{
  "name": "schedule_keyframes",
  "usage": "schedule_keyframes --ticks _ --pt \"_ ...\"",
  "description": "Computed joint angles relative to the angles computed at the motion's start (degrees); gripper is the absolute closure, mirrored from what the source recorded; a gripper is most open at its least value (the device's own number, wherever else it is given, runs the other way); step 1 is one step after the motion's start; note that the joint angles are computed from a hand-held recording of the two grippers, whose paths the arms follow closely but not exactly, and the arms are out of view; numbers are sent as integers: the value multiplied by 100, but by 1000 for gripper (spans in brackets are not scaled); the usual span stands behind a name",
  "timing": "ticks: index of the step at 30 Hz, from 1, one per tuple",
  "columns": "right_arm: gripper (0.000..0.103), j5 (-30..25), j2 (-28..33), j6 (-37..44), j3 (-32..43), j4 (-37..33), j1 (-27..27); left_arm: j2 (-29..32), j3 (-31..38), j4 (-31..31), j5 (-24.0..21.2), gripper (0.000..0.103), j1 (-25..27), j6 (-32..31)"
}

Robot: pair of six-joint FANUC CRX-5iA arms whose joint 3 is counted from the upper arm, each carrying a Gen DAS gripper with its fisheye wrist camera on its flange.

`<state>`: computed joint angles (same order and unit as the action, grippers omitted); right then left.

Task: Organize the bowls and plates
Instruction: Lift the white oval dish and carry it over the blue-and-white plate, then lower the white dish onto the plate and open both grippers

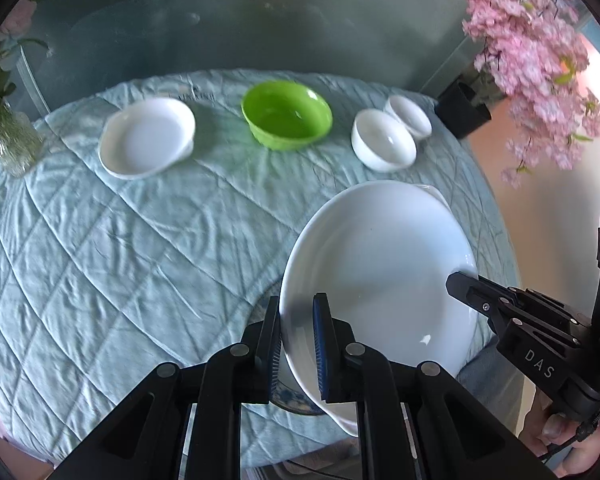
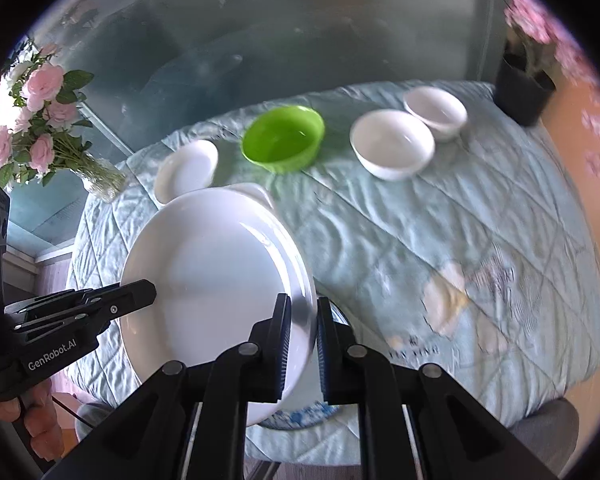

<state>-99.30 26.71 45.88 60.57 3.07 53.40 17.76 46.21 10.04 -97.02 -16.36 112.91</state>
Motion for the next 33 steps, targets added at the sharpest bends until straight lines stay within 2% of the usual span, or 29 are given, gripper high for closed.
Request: schedule_keyframes --ticks 6,17,25,33 --pt "92 345 -582 -122 -1067 -183 -28 -216 -658 22 228 92 -169 155" --pt "92 730 -962 -139 -2093 -723 -191 -481 -1739 112 700 93 -233 256" --pt "92 837 -995 -54 -2437 -1002 -256 -564 -2312 177 991 93 -179 208" --pt "92 878 -873 -30 -2478 -1147 -275 -580 -2584 171 1124 93 -115 220"
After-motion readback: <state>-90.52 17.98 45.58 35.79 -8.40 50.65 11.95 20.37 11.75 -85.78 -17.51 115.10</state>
